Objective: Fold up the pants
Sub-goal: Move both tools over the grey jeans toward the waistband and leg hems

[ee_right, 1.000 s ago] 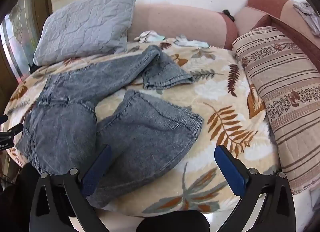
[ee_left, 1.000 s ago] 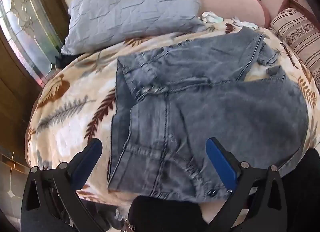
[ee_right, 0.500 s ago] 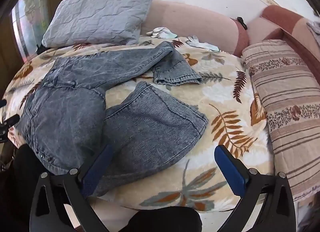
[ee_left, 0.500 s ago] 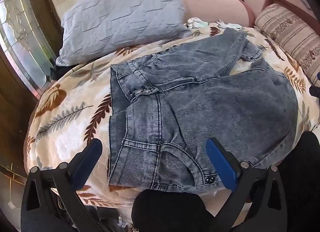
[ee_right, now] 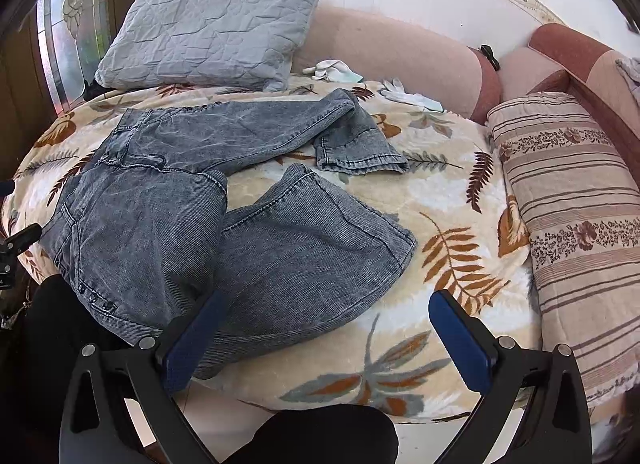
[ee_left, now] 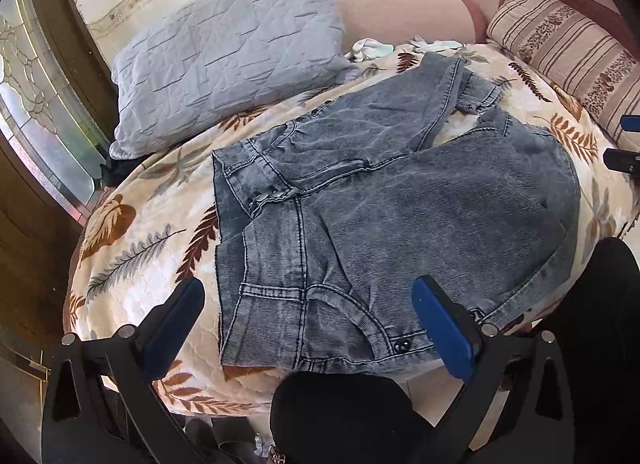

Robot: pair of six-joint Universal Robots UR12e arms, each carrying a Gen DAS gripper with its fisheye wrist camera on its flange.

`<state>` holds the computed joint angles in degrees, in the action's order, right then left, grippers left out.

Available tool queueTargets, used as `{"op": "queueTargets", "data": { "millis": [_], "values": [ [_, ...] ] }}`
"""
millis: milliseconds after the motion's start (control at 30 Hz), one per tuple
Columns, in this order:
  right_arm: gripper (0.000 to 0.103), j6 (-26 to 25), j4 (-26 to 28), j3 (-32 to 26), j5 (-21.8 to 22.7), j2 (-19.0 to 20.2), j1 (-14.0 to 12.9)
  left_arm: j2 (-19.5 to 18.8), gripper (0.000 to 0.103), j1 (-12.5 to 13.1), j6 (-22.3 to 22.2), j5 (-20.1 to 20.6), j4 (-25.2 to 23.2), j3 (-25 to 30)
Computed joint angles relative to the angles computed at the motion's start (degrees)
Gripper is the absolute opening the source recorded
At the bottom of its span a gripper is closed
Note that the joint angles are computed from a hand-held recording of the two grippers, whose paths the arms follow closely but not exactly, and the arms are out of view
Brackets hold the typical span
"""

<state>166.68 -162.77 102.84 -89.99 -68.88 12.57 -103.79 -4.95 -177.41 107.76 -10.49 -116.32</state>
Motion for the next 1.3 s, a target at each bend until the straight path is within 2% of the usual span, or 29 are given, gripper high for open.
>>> {"op": "queueTargets", "data": {
  "millis": [300, 733, 867, 1300],
  "values": [
    [0.103, 0.8, 0.3, 0.3, 1.1, 0.1, -0.6, -0.4, 0.103, -0.6, -0.6, -0.3, -1.5, 0.6],
    [0.103, 2.6, -0.1, 0.4, 1.9, 0.6, -1.6, -0.6, 0.103, -0.4, -2.6, -5.1, -3.9, 1.9],
    [0.103, 3.0, -0.3, 0.6, 2.2, 0.6, -2.2, -1.0, 0.103, -0.4, -3.6, -4.8, -7.2, 2.7],
    [0.103, 3.2, 0.1, 0.7, 2.3, 0.8, -3.3, -0.7, 0.103, 0.9, -5.8, -4.9, -9.5, 2.6]
  ]
}}
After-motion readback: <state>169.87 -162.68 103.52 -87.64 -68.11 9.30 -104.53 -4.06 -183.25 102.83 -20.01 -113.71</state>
